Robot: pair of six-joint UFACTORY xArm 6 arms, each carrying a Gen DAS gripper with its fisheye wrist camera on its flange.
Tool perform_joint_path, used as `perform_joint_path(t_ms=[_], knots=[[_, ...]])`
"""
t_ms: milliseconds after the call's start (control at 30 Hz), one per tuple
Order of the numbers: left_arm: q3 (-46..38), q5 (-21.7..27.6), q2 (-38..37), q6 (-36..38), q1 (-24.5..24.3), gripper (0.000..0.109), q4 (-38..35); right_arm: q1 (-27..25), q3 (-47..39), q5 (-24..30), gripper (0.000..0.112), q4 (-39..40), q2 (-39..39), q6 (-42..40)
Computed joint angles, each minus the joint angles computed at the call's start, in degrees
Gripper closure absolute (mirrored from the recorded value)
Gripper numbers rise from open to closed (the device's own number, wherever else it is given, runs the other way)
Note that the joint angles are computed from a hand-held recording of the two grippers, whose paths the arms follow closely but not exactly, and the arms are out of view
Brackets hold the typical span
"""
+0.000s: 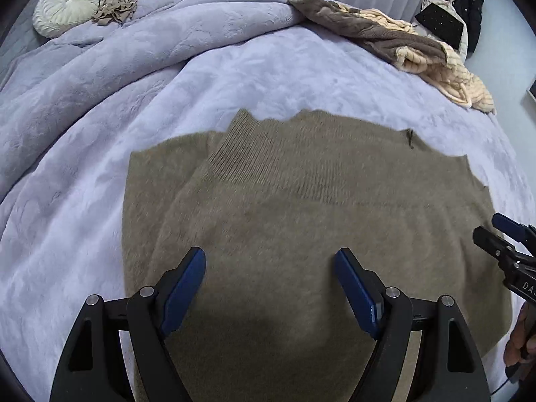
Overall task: Fold small clothes
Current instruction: 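Smooth the folded edge with both grippers and withdraw them, then move the left gripper to the folded sweater edge and grasp it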
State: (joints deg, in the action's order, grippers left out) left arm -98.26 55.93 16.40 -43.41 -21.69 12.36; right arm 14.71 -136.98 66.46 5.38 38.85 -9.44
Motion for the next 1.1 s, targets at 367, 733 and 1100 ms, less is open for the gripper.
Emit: perform_joint_path(t_ms=[367, 733, 1100], knots=[[23.7, -9.04, -19.31, -7.97, -1.92, 0.028, 0.88, -3.05, 38.6, -14.96, 0.034, -0.83, -25.38, 1.59], [30.59, -4.38, -27.65, -15.78, -6.23, 0.028, 3.66, -2.21, 55.28, -16.99, 0.033, -1.84, -37.73, 2.08], [32.14, -0.75, -29.04, -15.78, -4.8, 0.028, 5.35, -0.09, 56.05, -14.87, 0.033, 1.01, -41.08, 2.02]])
